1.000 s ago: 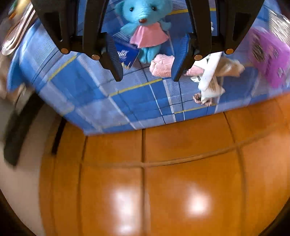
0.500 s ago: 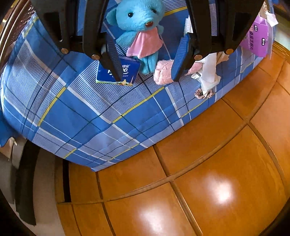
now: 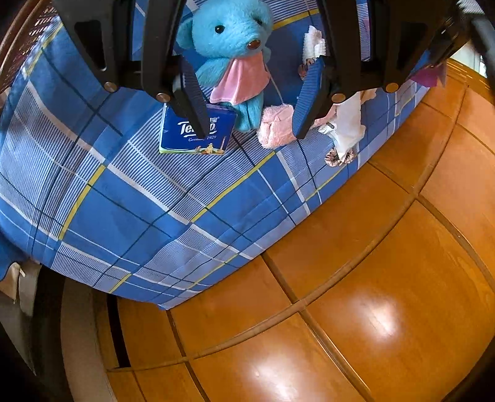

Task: Organize soft objects
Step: 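Grasp the white sponge with the left tool while the right tool grasps the beige mesh roll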

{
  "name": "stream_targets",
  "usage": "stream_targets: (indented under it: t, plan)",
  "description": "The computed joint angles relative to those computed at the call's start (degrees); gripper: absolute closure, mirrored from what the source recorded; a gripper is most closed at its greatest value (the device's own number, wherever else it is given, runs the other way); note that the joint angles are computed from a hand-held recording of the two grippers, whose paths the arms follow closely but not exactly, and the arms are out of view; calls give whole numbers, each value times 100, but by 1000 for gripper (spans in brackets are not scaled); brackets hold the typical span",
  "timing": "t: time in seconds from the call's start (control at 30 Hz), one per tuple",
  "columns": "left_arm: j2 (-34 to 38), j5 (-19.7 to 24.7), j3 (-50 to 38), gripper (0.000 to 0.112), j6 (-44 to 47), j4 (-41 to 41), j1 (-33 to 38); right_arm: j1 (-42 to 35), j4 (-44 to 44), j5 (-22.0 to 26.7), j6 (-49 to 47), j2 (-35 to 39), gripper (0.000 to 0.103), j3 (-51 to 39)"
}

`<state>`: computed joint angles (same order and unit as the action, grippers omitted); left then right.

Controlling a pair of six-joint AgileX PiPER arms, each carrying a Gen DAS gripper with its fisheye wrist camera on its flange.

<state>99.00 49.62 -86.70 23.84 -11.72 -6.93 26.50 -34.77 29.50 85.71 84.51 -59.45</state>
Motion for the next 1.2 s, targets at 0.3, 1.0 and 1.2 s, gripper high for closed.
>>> stream_targets:
  t: [0.3,1.0,1.2]
  plan:
    - [965,-11,-715,91,-633,632,-319,-68,328,-163,-336,55,47,-29]
    - [-2001,620,3159,91,4035,-2754,2554,316,2301,45,-3690,904,47,-1107]
    - [-1986,1081,3219,93,4522,-2985,3442,994,2489,1125,-6054,2196,48,-3279]
